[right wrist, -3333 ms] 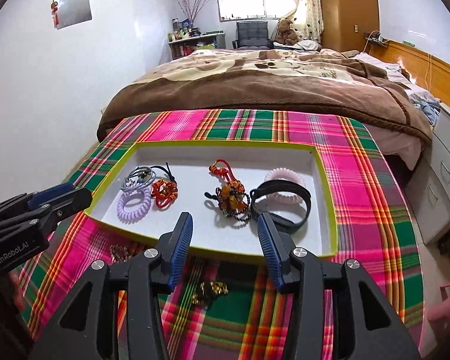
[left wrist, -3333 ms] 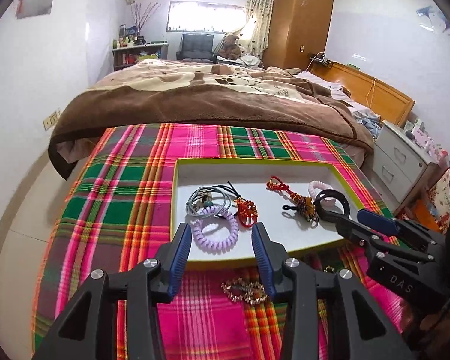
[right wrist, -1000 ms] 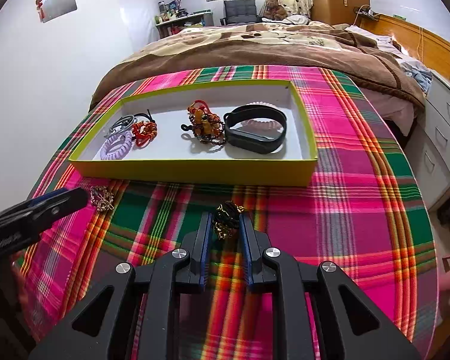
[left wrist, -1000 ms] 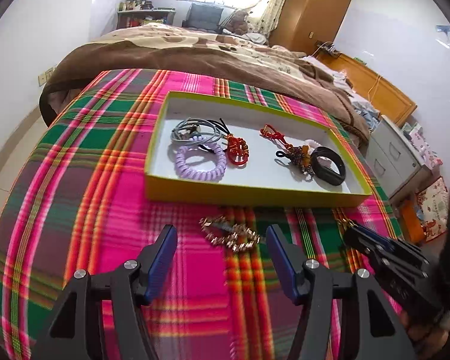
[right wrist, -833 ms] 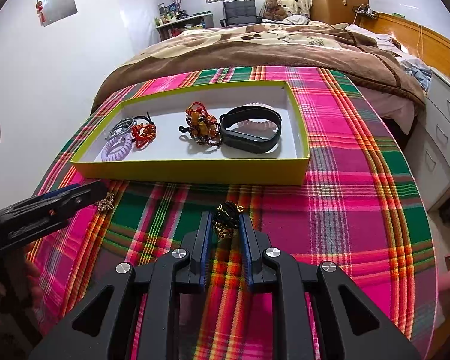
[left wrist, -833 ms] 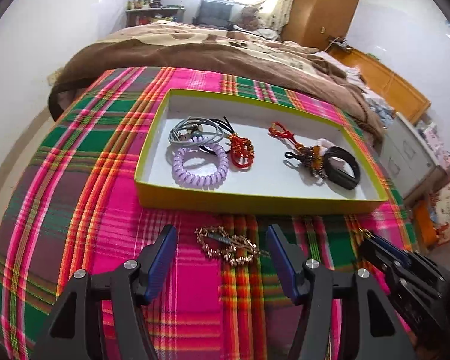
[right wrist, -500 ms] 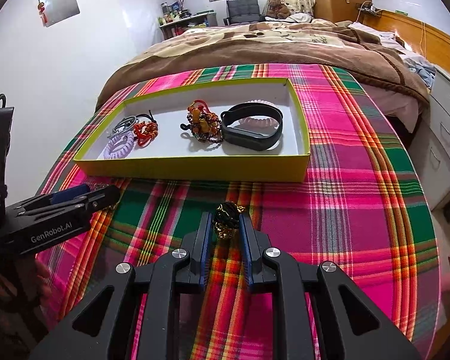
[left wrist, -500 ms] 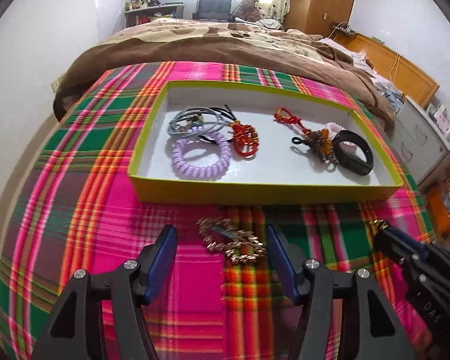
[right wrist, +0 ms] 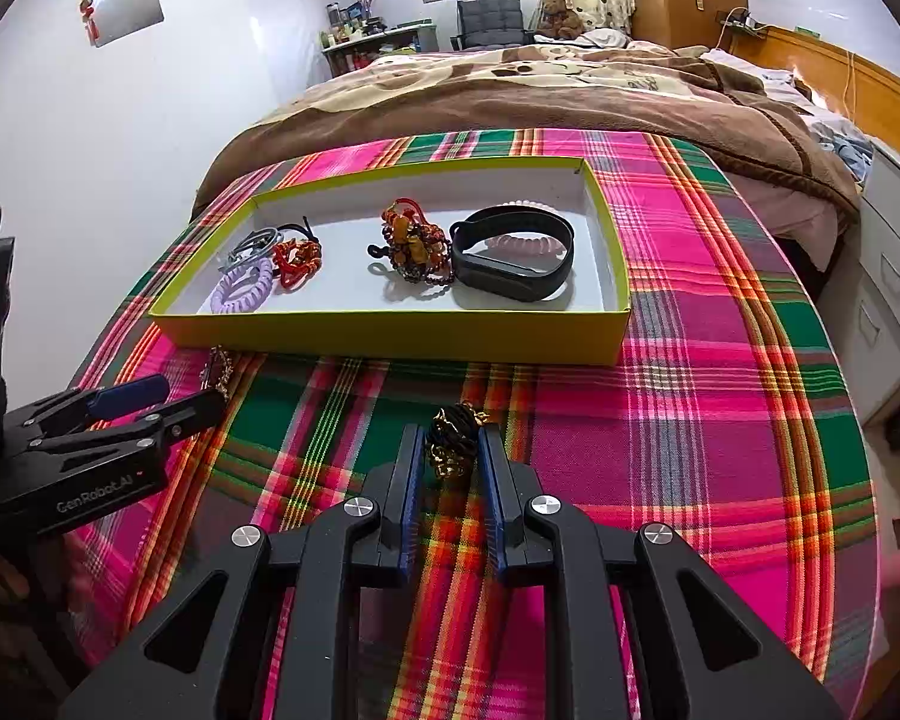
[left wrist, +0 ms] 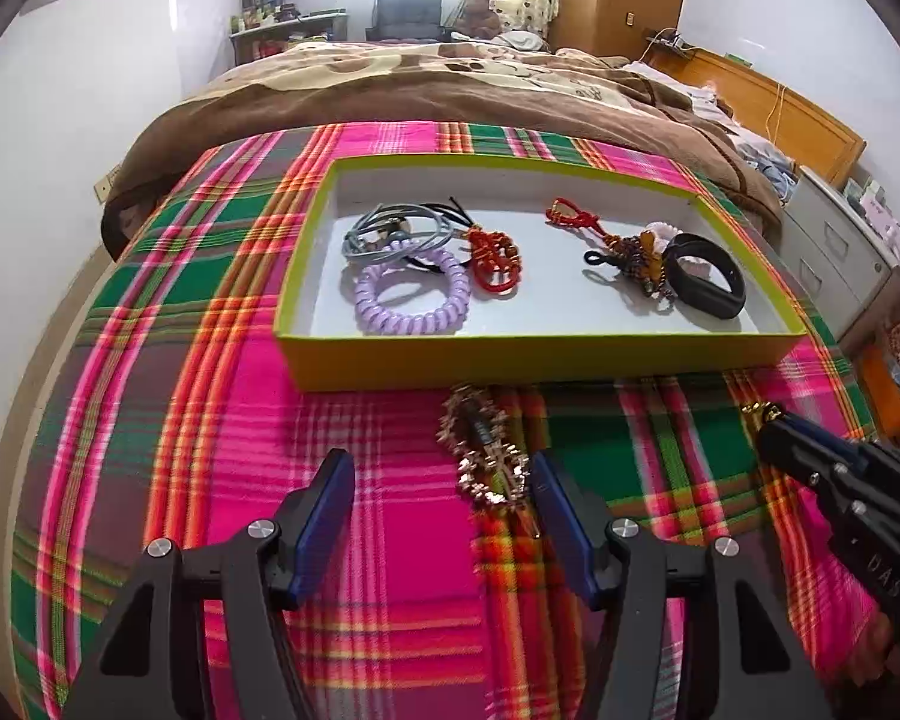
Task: Organize jewelry
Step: 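Grasp gold brooch with right tool while left tool grasps gold hair clip, then carry gold brooch and hair clip into the box and open both tools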
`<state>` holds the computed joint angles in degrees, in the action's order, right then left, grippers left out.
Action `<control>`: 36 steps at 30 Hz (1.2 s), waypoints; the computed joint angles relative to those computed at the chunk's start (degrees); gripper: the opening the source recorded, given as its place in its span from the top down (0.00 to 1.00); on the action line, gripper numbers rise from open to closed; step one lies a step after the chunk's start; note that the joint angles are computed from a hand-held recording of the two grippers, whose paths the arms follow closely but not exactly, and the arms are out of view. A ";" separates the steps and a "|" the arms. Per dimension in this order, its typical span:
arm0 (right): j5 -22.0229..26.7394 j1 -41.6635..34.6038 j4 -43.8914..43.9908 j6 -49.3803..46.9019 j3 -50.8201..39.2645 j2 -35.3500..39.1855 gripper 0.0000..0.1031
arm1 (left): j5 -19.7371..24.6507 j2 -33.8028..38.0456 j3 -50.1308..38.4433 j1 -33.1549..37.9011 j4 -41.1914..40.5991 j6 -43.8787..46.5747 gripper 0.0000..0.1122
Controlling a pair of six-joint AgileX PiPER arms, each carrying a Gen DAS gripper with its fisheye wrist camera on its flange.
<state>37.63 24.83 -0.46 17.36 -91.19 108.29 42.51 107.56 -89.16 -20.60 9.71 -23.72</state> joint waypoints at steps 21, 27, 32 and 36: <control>0.70 0.80 -1.08 0.77 -0.87 0.67 0.82 | -1.27 -0.93 1.80 -0.54 3.15 -0.97 0.71; 0.82 1.06 -1.53 1.16 -0.73 0.39 0.82 | -2.84 -2.53 4.20 -0.07 2.15 0.33 0.71; 0.26 1.38 -2.33 2.13 0.38 -0.56 0.82 | -4.02 -4.31 6.58 -0.32 2.83 -0.09 0.71; -0.01 1.60 -2.93 2.92 1.04 -1.13 0.82 | -5.05 -5.94 8.27 -0.65 3.24 -0.50 0.71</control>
